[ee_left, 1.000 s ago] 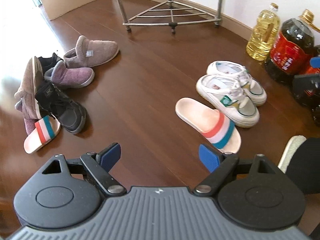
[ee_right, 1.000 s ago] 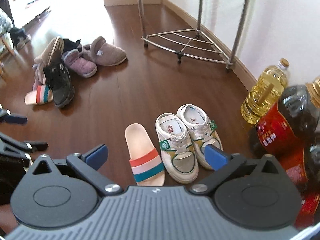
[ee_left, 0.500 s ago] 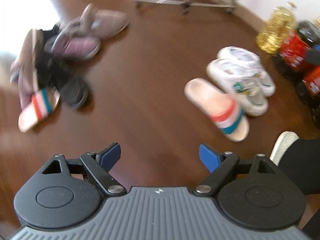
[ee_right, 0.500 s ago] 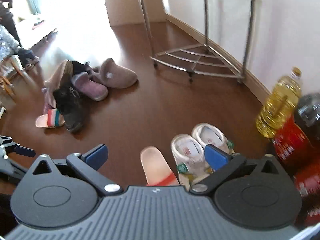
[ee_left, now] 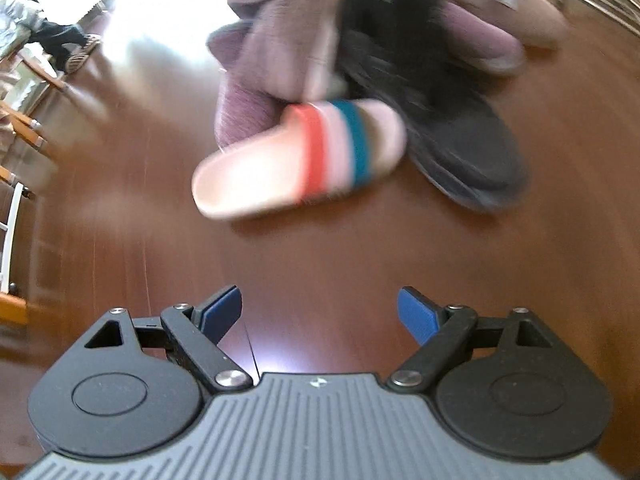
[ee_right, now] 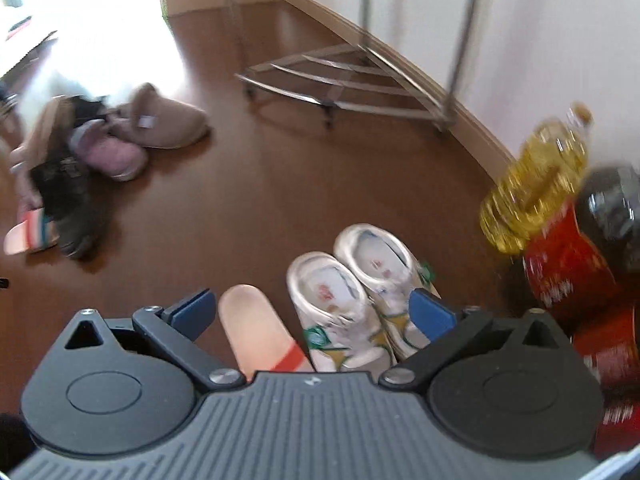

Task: Organize scattered shoes
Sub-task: 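Grasp the second striped slide from the heap with the left gripper, then carry the second slide to the first and lower it beside it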

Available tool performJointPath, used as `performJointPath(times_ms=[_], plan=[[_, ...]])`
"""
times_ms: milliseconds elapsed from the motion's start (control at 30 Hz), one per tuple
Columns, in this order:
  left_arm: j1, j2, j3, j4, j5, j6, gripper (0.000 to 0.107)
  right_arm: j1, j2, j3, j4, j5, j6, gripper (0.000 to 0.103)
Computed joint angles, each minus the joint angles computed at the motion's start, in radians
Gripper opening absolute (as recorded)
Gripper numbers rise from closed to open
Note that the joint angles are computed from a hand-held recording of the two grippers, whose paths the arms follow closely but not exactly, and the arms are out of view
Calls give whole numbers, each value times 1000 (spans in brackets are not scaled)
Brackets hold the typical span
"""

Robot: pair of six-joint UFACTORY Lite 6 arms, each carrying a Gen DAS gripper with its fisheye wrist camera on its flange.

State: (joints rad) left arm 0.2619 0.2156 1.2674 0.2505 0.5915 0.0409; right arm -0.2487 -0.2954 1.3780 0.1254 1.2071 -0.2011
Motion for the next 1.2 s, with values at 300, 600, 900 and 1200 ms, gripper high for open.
performJointPath(times_ms=[300,600,900,1200], plan=[[45,636,690,-325,42,297,58,174,119,-48,-163,-30,197,102],[252,336,289,-839,98,803,2,294,126,-24,-163,5,203,102],[99,-217,-77,-792,524,1030,2,210,35,-38,-59,63,87,102],[-781,-84,-10,-660,343,719,29,25,-151,-131,37,161,-148,102]])
